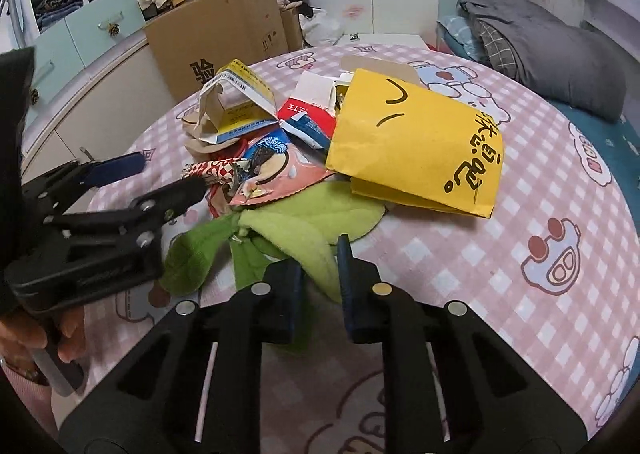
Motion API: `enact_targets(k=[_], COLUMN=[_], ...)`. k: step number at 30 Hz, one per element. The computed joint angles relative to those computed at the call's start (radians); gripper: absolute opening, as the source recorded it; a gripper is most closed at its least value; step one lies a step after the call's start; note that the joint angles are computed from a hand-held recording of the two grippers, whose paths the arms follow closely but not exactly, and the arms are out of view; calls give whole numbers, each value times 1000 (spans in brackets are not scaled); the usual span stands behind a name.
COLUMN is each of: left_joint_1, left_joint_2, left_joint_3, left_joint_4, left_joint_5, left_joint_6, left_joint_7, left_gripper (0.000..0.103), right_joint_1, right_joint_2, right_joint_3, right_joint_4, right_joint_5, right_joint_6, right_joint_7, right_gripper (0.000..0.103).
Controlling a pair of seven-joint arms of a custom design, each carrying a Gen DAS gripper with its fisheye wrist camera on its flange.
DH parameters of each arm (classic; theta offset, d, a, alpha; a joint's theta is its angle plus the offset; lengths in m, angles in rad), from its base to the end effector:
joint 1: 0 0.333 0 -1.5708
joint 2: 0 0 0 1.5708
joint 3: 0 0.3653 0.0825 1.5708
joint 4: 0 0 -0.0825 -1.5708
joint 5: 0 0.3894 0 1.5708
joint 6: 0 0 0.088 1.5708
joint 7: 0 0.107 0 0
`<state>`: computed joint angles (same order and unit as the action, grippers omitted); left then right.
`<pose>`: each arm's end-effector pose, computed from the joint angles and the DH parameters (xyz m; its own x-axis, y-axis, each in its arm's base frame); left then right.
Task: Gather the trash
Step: 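Move both tools back over the trash on the table, then grasp the red-and-white candy wrapper with the left gripper while the right grasps the green plush leaf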
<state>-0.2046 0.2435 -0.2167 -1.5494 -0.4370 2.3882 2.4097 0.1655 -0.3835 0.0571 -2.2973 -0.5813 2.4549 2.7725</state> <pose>0.6430 -0.2708 0.6275 -0.8342 -0.5491 -0.0511 -0.3824 0.6427 -0.6639 0.4526 0.1065 0.6026 -0.5246 -0.8348 -0.1669 -0.5881 0.4971 -0.6379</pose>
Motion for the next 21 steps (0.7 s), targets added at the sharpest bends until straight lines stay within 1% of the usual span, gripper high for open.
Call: enact_targets(k=[1,2,3,4,5,6,8,11,13,14,19,21], left_joint_1=[-6,-12,-9,-7,-3,-3,-2,17,27,33,61,78], left_joint_2=[5,13,21,23,24,22,9,-7,-23,-30,-94,-113], left_joint_3=[1,3,-1,-4,-8,-8,-8,-10,-8,-7,11,19], left_joint_4=[1,13,26,30,35,30,10,-6,-25,-33,-111,-125], left_joint_5=[16,32,27,18,6,5,-2,-54,-83,-99,-163,-201], left_joint_6=[1,-18,-39,-47,-60,-56,-38,-53,-45,-43,-15,-26], left_joint_7=[-3,-11,-5,3,17,24,40,65,77,85,92,91], left_gripper=[63,56,49,45,34,25,18,14,12,11,10,10], right_joint_1=[0,0,-1,-2,-3,-4,-4,-4,-5,-6,-12,-2], right_joint_2=[-2,-3,-3,-2,1,3,7,14,18,18,5,-7], right_joint_3=[-2,-5,-7,-5,-3,0,4,8,13,17,47,54], right_joint_4=[-3,-6,-7,-7,-3,0,8,19,26,28,29,18], right_joint_5=[2,5,7,6,5,3,-2,-10,-20,-29,-111,-117], right_joint_6=[6,15,20,20,15,6,-9,-29,-42,-48,-58,-46], right_joint_7=[1,2,3,4,3,-1,-3,-2,3,9,63,90], right_gripper=[16,16,16,16,16,16,15,13,11,6,5,5])
